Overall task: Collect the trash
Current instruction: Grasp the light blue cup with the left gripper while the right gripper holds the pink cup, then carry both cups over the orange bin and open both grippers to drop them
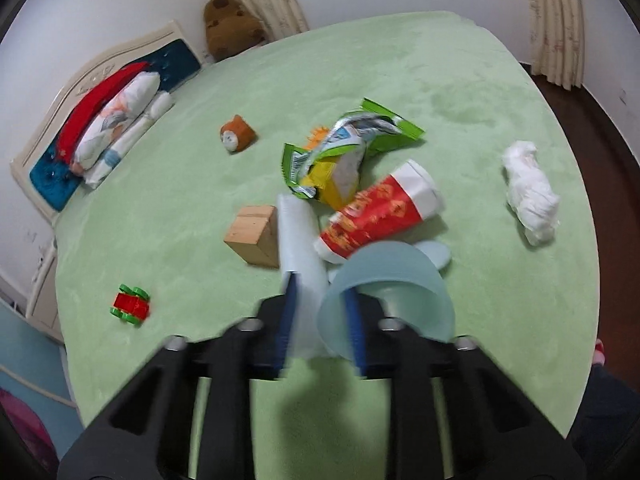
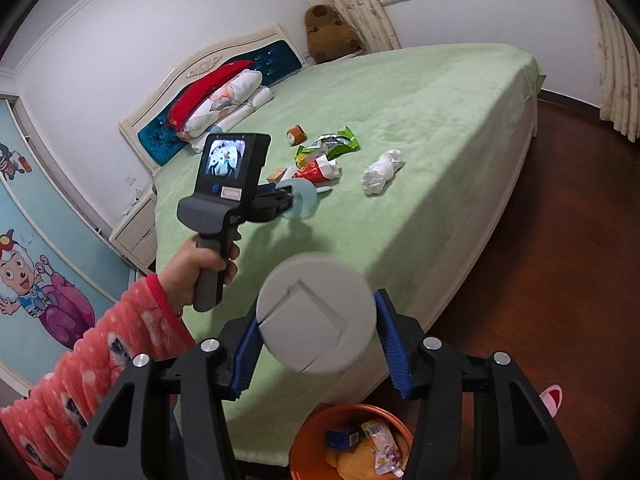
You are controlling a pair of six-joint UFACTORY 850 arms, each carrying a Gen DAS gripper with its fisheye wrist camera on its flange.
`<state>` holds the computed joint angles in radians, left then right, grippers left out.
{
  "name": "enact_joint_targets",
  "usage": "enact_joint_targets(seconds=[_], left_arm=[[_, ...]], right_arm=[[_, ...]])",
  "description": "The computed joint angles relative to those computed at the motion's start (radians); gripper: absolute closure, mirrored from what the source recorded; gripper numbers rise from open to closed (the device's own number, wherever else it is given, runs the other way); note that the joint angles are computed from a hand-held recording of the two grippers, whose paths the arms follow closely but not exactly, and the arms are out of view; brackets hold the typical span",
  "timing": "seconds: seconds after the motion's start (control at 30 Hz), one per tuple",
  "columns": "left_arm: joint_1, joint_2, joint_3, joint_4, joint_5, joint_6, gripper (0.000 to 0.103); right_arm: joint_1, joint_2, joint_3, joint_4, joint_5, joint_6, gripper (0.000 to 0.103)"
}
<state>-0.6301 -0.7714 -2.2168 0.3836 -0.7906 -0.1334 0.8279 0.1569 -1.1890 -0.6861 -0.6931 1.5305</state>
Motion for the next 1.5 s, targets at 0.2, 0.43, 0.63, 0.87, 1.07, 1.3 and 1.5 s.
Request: enact_joint_targets(seconds=[0.2, 0.43, 0.63, 0.87, 1.07, 1.3, 1.5], left_arm=[[0.040, 0.038, 0.012, -0.200, 0.009, 0.066, 0.100], [0.065, 0.218, 0.217, -0.319, 0.128, 0.160, 0.100], [0.082, 0.475, 0.535, -0.514, 0.228, 0.373, 0.100], [0.075, 0.742, 0.884, -0.683, 0.178, 0.575, 0.100], [0.020, 0.860, 1.084, -0.668, 0.093, 0.564, 0.100], [-0.081, 0.882, 1.243, -0.584, 0.016, 0.458, 0.100], [-0.136, 0.801, 1.298, -0.508, 0.017, 0.342, 0.100]], right_arm=[[-0.013, -0.023, 0.004, 0.032, 0.028, -0.028, 0.053], [0.006, -0.031, 0.002, -0.007, 0.042, 0.010, 0.053], [0.042, -0.031, 0.009, -0.009, 0.036, 0.026, 0.053], [0.100, -0.024, 0.047, 0.032, -0.011, 0.027, 0.053], [0.124, -0.037, 0.100, 0.155, -0.016, -0.033, 0.053], [0.128, -0.087, 0.184, 0.357, 0.056, -0.142, 0.053], [0.121, -0.155, 0.225, 0.529, 0.124, -0.261, 0.053]])
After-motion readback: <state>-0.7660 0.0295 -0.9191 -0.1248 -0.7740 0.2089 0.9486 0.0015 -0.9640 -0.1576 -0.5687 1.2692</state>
